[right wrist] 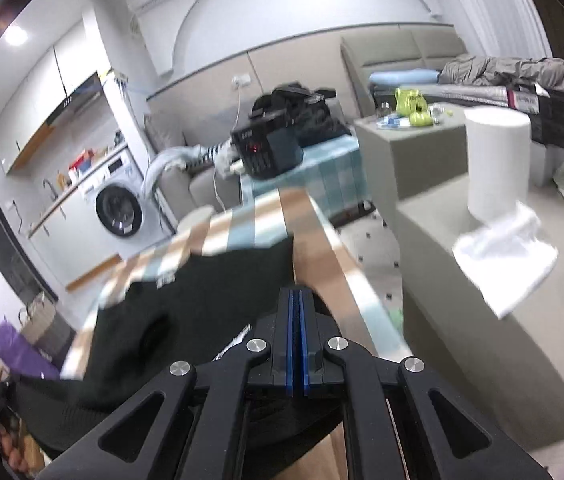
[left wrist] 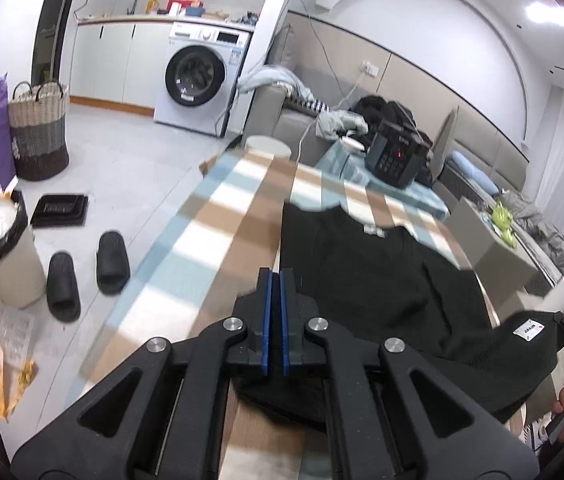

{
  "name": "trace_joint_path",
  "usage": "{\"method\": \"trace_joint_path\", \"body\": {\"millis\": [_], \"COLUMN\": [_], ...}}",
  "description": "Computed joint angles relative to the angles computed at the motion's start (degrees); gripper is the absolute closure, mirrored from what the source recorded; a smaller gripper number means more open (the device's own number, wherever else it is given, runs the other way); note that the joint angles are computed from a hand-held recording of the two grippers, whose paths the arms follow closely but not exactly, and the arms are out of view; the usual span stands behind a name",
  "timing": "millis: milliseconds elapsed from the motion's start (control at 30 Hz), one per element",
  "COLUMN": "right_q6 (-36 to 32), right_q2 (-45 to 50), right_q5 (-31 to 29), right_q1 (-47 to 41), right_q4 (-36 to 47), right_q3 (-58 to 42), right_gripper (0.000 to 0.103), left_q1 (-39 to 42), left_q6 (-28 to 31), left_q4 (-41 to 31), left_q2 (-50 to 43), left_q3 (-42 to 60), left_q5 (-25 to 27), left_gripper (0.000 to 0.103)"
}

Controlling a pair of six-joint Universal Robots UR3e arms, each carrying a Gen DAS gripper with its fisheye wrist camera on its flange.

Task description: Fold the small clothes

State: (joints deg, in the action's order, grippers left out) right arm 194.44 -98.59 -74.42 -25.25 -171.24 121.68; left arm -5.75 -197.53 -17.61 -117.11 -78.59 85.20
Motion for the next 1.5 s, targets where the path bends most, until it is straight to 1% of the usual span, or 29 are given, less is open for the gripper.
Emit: {"method": "trace_joint_path", "body": {"millis": [100, 233, 267, 333, 400, 433, 500, 567, 600, 633, 667, 700, 800, 867, 933, 1000, 1067, 1100, 1133, 1167, 1200, 1233, 1300, 1400, 1467, 1500], "right_q6": [2.8, 6.4, 7.0, 7.2, 5.5, 4.0, 0.3, -2.6, -3.6, -4.1, -4.5, -5.0, -6.9, -6.9, -6.0, -5.7, -5.5, -5.5, -5.3, -5.5, -5.7, -5.9, -6.4, -6.2, -6.2, -6.3], "right_q2": [5.1, 12.2, 14.5, 16.6, 17.7, 17.7, 16.8, 15.0, 14.0, 12.9, 10.9, 9.7, 8.9, 10.4, 12.0, 14.1, 15.8, 16.7, 17.3, 17.2, 17.1, 16.7, 15.1, 12.7, 11.0, 10.1], "right_q5": [-0.8, -3.1, -5.1, -6.1, -5.7, -5.4, -2.0, 1.5, 2.6, 3.6, 5.5, 6.8, 9.3, 9.7, 9.2, 10.4, 9.9, 8.6, 7.0, 6.3, 5.6, 5.4, 5.5, 5.1, 4.6, 4.8], "right_q1": [0.8, 2.4, 3.3, 3.9, 4.1, 4.2, 3.1, 1.6, 0.9, 0.1, -1.4, -2.6, -5.3, -5.8, -5.2, -5.1, -4.1, -3.1, -2.1, -1.6, -1.2, -1.2, -1.7, -2.0, -1.9, -2.1], "right_q4": [-0.5, -1.4, -1.3, -0.1, 3.2, 5.0, 9.4, 12.4, 13.7, 14.1, 12.7, 11.5, 12.5, 11.7, 11.3, 10.3, 9.5, 8.8, 8.6, 8.8, 8.5, 7.8, 6.5, 5.8, 6.6, 7.2], "right_q3": [-6.8, -14.5, -17.2, -20.3, -22.1, -22.0, -20.6, -17.0, -15.4, -13.6, -9.5, -6.9, -3.7, -3.3, -3.7, -4.3, -5.3, -5.8, -6.6, -6.8, -6.7, -6.2, -4.6, -3.2, -2.6, -2.2], "right_gripper": [0.100, 0.100, 0.102, 0.102, 0.102, 0.102, 0.102, 0.096, 0.081, 0.062, 0.056, 0.052, 0.052, 0.052, 0.052, 0.052, 0.052, 0.053, 0.064, 0.071, 0.083, 0.091, 0.095, 0.096, 0.096, 0.096], "left_q1": [0.3, 0.6, 0.7, 0.4, 0.3, 0.3, 0.6, 0.9, 0.9, 1.0, 1.1, 1.3, 2.4, 2.6, 2.5, 3.0, 3.7, 4.2, 4.6, 5.0, 5.3, 5.4, 5.5, 5.1, 5.2, 5.6], "left_q6": [-0.7, -1.8, -1.7, -1.0, -0.3, 0.0, -0.2, -0.3, -0.2, -0.2, -0.3, -0.4, -0.4, 0.1, -0.3, -1.0, -1.2, -1.4, -1.5, -1.5, -1.5, -1.5, -1.5, -2.1, -3.6, -4.8], "left_q4": [-3.0, -8.0, -9.6, -12.9, -14.4, -14.4, -12.9, -11.2, -10.5, -9.6, -8.2, -7.4, -5.1, -4.8, -5.8, -4.1, -4.0, -4.2, -4.6, -4.8, -5.5, -6.1, -7.6, -9.2, -8.0, -5.7], "left_q2": [-3.9, -11.3, -13.1, -16.6, -17.7, -17.6, -16.4, -14.9, -14.3, -13.3, -12.3, -11.1, -7.9, -6.3, -4.4, -2.8, -1.7, -1.4, -1.4, -1.6, -1.8, -2.1, -3.6, -5.3, -5.2, -4.8], "left_q3": [8.1, 22.0, 25.3, 31.0, 31.9, 30.6, 25.8, 20.9, 18.9, 16.1, 13.4, 10.2, 2.8, -0.4, -3.1, -6.2, -8.0, -8.6, -8.6, -8.6, -8.1, -7.5, -4.9, -1.3, -0.8, -1.7], "left_q5": [0.2, 0.4, 0.2, 0.6, 0.4, 0.4, -0.4, -0.7, -0.8, -0.6, -0.6, -0.7, -2.3, -1.8, -0.3, 0.2, 0.2, -0.4, -1.0, -1.8, -2.3, -2.7, -4.4, -5.7, -6.5, -7.4], "left_gripper": [0.102, 0.102, 0.102, 0.102, 0.102, 0.102, 0.102, 0.102, 0.102, 0.102, 0.102, 0.102, 0.100, 0.090, 0.050, 0.038, 0.036, 0.036, 0.035, 0.035, 0.035, 0.035, 0.035, 0.035, 0.035, 0.035]}}
